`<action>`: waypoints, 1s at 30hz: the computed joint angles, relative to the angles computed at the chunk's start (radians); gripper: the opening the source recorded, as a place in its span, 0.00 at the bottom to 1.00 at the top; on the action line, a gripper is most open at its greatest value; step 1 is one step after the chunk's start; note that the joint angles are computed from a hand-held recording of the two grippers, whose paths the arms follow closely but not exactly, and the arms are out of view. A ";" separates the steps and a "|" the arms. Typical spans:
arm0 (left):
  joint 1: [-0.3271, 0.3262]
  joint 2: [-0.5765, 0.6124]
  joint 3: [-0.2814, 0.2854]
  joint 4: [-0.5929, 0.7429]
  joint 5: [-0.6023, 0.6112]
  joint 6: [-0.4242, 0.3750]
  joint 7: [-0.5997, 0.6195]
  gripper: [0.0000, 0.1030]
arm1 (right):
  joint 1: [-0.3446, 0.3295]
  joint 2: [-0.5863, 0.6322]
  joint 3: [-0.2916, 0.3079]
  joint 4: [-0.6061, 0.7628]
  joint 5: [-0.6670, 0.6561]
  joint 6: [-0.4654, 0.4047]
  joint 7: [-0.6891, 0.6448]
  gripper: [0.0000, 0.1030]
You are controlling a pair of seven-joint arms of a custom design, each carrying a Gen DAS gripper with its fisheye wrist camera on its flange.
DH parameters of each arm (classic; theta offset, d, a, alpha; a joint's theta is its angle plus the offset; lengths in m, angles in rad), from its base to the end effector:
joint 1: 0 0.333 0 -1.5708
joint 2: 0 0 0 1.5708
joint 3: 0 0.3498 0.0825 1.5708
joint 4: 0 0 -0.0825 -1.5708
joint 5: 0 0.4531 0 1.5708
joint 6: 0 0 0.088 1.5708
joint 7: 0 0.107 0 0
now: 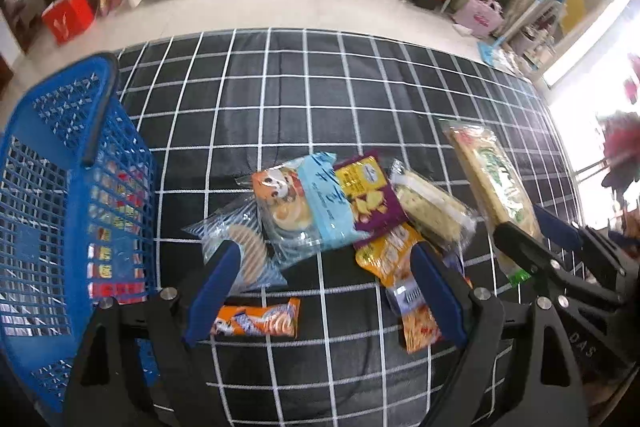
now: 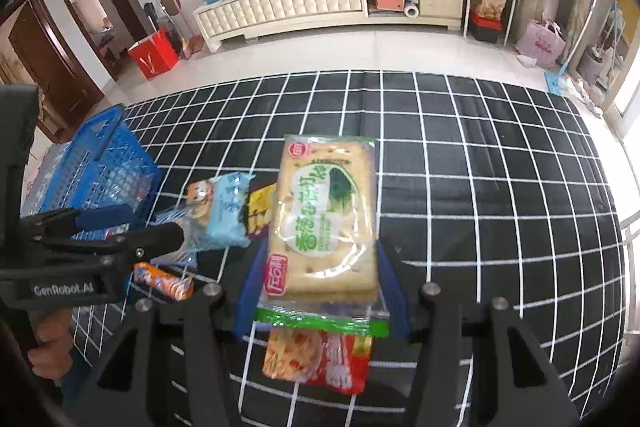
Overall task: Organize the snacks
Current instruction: 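Grasp the green cracker pack with the right tool while the left tool grasps the blue bread bag, then carry the blue bread bag into the basket with the left tool and release it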
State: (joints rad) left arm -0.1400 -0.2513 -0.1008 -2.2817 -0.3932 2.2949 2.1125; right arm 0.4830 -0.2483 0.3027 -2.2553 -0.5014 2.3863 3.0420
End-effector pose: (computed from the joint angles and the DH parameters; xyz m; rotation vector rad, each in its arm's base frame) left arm 0.5311 -0.1412 0.4856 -1.4761 2.6665 -0.6151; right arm 0.3960 0.4007 0.5037 -1.4753 2.1625 -0.4503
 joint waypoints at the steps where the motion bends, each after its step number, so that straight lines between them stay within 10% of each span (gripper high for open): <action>1: 0.003 0.017 -0.006 0.012 0.013 0.002 -0.017 0.83 | -0.002 0.004 -0.002 -0.001 0.000 0.003 0.002 0.57; 21: 0.002 0.219 -0.065 0.106 0.162 0.073 -0.123 0.83 | 0.007 0.101 -0.050 0.025 0.005 0.026 -0.073 0.57; 30: 0.010 0.194 -0.061 0.089 0.142 0.069 -0.097 0.63 | 0.009 0.084 -0.046 0.015 0.020 0.023 -0.062 0.57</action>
State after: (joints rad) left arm -0.1302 -0.0574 -0.1614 -2.1928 -0.2510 2.3638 2.0159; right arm 0.4923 -0.1648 0.2569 -2.2399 -0.4816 2.4091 2.9805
